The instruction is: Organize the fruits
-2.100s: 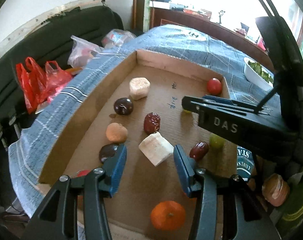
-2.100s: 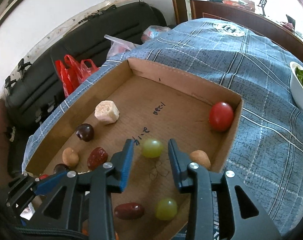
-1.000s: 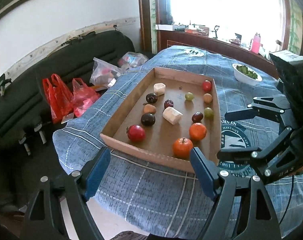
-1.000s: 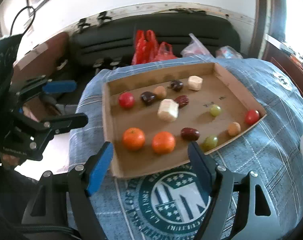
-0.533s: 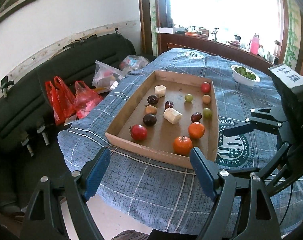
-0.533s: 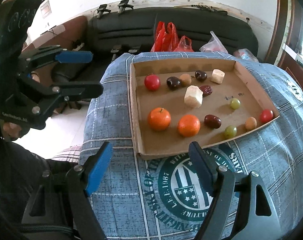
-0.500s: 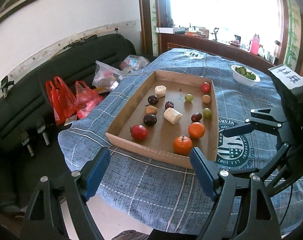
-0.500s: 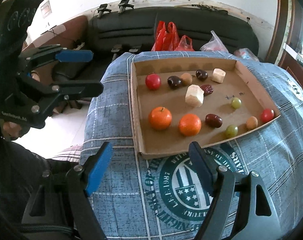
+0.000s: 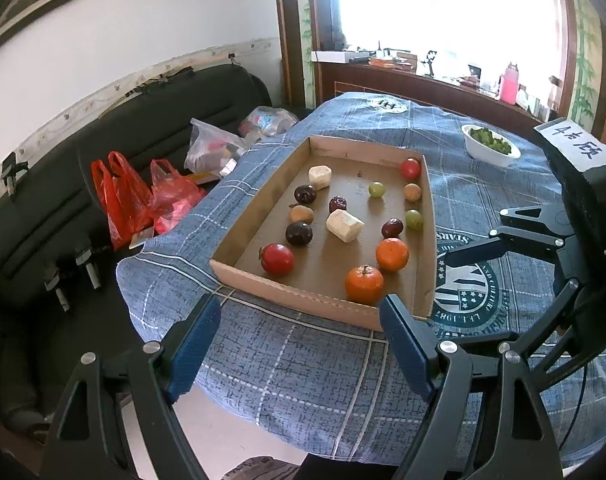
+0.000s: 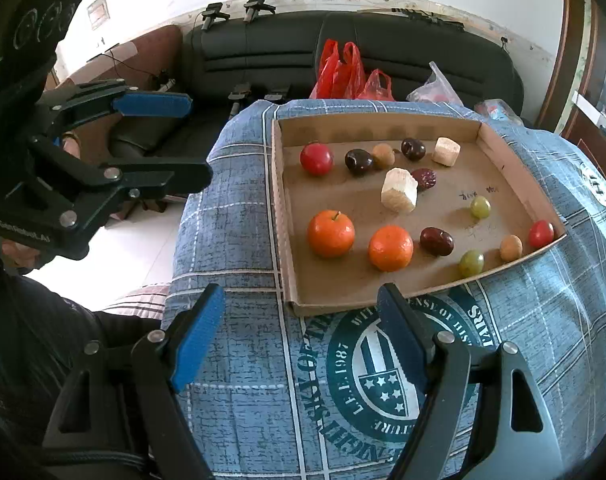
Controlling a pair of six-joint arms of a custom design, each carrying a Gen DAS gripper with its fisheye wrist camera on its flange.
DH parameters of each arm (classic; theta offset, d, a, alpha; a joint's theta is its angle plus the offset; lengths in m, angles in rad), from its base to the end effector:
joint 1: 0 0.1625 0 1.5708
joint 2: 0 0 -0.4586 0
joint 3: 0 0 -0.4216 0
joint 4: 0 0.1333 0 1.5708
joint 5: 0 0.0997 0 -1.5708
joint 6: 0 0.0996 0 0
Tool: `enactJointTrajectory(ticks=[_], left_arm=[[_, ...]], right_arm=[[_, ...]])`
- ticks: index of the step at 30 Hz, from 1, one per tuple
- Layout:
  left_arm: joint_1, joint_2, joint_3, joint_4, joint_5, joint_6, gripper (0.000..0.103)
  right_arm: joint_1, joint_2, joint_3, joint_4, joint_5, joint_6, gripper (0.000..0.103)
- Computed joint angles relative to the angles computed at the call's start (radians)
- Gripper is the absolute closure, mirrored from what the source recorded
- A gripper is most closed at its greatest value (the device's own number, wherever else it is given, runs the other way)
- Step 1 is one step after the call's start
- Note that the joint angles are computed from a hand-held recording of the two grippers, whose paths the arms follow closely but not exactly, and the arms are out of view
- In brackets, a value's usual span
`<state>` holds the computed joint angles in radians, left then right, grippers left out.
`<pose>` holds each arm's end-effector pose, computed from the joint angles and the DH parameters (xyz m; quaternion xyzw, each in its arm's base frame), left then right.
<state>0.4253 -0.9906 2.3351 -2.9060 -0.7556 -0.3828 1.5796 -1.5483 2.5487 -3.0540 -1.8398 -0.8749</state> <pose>-0.3205 -0.3711 0.0660 0.3434 0.8514 -0.2712 0.2891 0.1101 -0.3699 0.2274 0.3825 -0.8835 0.1604 0.2176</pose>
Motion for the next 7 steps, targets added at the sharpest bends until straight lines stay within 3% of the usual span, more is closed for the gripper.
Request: enactJointTrajectory(ticks=[7], left_arm=[[-0.004,0.013,0.003,-0.008,0.026,0.001,0.021]], right_arm=[[0.008,0.0,-0.005,0.005,-0.01,-0.001,0.024]])
